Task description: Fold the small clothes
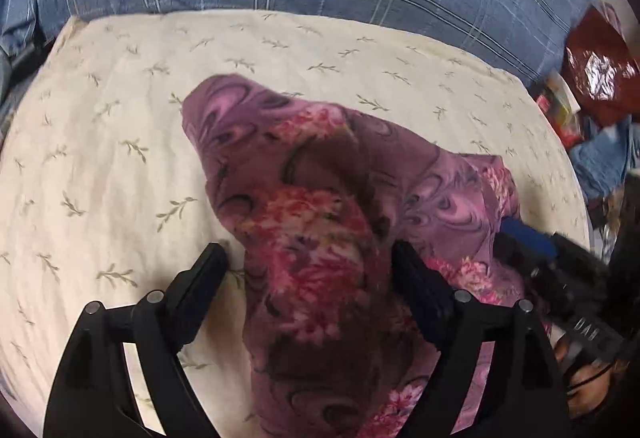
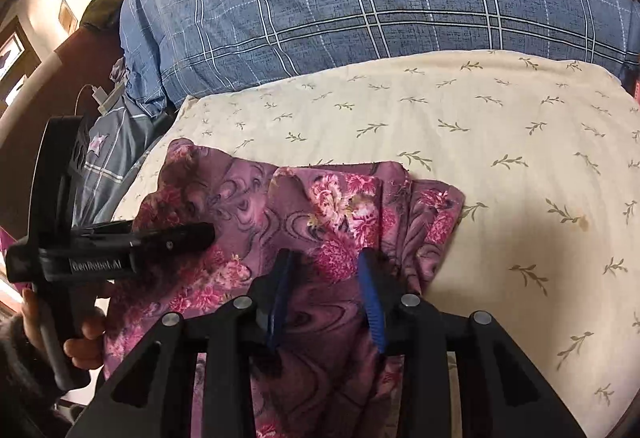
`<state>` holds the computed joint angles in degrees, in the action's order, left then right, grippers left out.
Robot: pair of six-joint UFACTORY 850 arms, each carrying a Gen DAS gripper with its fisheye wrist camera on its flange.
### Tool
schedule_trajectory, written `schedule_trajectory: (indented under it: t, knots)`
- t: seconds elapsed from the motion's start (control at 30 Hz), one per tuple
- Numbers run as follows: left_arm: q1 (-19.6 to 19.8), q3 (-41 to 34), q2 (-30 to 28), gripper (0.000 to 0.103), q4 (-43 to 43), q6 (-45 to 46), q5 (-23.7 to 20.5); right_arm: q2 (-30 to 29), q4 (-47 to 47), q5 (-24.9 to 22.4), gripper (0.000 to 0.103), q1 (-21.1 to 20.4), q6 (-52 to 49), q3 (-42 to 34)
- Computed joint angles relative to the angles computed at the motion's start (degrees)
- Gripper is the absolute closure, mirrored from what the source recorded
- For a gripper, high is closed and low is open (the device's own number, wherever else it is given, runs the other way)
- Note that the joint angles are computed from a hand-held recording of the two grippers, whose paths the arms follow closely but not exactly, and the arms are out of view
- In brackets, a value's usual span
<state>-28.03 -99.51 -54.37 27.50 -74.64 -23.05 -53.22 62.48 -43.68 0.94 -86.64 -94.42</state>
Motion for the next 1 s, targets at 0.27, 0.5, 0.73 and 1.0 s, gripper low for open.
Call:
schedule_trajectory:
  t: [0.27, 0.5, 0.73, 1.0]
  knots:
    - [-5.1, 11.5, 7.8, 0.017, 19.7, -15.7, -0.9, 7.3, 4.7, -4.9, 0.052, -3.8, -12.9, 9.7]
    - [-5.8, 12.4, 6.9, 0.009, 17.4, -20.5, -0.6, 7.0, 0.1, 5.3, 0.026, -2.0, -7.8, 12.9]
    - [-11.1, 13.2, 8.5, 0.009, 26.7, -26.0, -13.2, 14.1, 6.6, 19.0, 0.007, -1.2, -16.0, 21.5]
    - [-14.2, 14.8, 9.9, 0.008, 27.2, -26.3, -18.9, 16.3, 6.3, 20.1, 0.006, -3.9, -11.7, 24.9]
